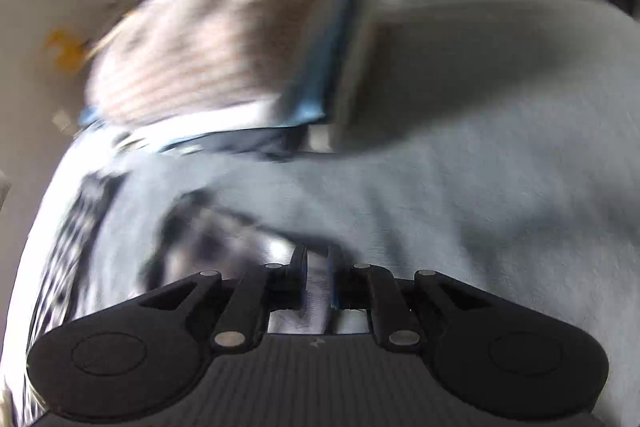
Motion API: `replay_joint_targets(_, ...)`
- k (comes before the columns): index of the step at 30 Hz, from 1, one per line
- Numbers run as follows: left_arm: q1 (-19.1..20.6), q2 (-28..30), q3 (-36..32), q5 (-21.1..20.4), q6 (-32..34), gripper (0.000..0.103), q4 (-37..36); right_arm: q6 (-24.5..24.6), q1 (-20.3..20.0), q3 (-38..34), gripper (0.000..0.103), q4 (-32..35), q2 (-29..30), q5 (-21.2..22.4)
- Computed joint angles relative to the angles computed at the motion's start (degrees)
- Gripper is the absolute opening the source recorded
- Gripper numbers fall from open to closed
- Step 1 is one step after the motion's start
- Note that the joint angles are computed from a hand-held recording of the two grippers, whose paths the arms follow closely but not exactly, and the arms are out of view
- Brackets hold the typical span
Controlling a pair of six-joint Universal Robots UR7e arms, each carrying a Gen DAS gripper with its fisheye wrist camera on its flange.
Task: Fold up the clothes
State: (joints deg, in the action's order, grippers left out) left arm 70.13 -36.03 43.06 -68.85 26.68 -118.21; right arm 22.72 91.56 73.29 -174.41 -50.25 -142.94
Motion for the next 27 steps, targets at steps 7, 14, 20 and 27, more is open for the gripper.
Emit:
replay_joint_targets(7, -0.7, 2.2, -0.3, -2.3, 2.8, 0.046, -2.3, -13.6, 1.9, -11.2, 0.012, -2.4, 7.2, 11.0)
replay_joint_targets(14, -0.5, 3.5, -0.9, -2.5, 2.1, 0.046, -2.7, -19.9, 4.2, -23.1, 0.012, 0.2, 13.0, 18.0)
replay_joint_targets(20, -0.2, 5.0, -3.5, -2.7, 2.0, 0.046, -3.0, -24.4, 5.9, -35.3, 0.012, 5.1, 19.7, 21.3)
replay_joint_targets(27, 0.1, 7.3, -8.0, -3.2, 1.9, 0.046, -2.1, -30.7, 7.8, -49.1, 0.012, 10.9, 27.6, 26.6)
